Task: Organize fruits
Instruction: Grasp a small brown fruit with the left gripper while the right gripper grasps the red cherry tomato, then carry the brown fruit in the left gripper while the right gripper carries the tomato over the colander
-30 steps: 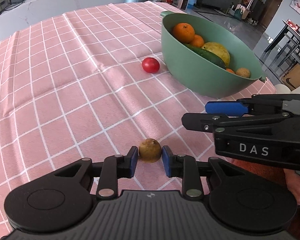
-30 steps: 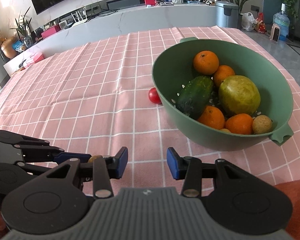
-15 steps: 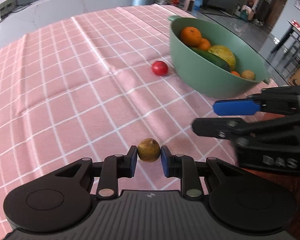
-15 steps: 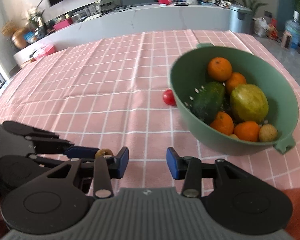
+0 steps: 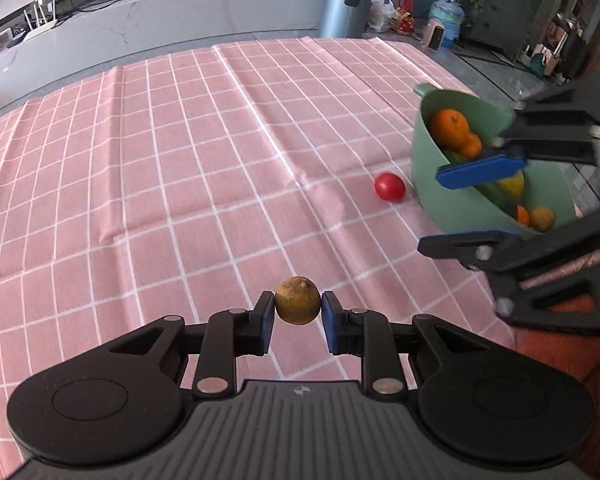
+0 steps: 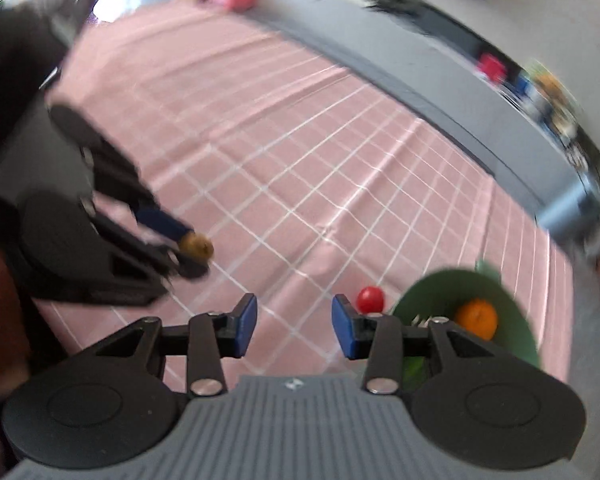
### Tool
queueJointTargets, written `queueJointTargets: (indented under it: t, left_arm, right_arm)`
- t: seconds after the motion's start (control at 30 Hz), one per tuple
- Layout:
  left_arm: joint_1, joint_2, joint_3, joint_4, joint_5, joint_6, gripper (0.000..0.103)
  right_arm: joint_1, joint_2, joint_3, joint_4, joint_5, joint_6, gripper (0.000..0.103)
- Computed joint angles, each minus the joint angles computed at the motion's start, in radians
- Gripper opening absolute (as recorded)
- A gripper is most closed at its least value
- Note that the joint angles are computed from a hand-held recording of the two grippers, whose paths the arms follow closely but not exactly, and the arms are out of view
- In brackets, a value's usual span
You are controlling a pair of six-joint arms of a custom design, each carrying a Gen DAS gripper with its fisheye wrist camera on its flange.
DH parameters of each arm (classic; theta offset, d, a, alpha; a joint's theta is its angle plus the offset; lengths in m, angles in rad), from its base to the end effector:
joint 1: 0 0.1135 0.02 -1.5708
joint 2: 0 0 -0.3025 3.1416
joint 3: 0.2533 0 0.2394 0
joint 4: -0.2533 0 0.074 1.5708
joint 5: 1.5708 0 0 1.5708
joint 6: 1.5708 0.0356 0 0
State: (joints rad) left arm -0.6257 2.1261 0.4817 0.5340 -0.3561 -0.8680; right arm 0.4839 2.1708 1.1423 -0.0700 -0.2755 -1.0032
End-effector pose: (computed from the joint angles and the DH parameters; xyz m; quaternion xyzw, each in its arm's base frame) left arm 0.2261 -0.1481 0.0388 -0.1559 0.9463 -0.0260 0.2819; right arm 0.3594 0.1998 0.0992 -0.6755 0.6871 0.0695 0.2583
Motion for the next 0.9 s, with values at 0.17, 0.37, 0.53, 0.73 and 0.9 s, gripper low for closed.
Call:
queueJointTargets:
  t: [0.17, 0.37, 0.53, 0.73, 0.9]
  left_arm:
    - [0.033, 0.006, 0.005, 0.011, 0.015, 0.014, 0.028]
    - [0.071, 0.041, 0.005, 0.045, 0.054, 0.026, 0.028]
    - [0.091, 0.064, -0.001, 0.079, 0.08, 0.033, 0.028]
    - [0.11, 0.077, -0.014, 0.119, 0.105, 0.039, 0.028]
    - [0.121, 0.085, -0.024, 0.146, 0.121, 0.036, 0.028]
  right_arm:
    - [0.032, 0.131, 0.246, -0.186, 0.101, -0.156, 0.038]
    - [0.082, 0.295, 0.527, -0.389, 0.244, -0.321, 0.038]
    - [0.111, 0.417, 0.723, -0.527, 0.335, -0.373, 0.038]
    - [0.121, 0.536, 0.935, -0.671, 0.404, -0.388, 0.038]
    - [0.117, 0.625, 1.134, -0.833, 0.401, -0.374, 0.036]
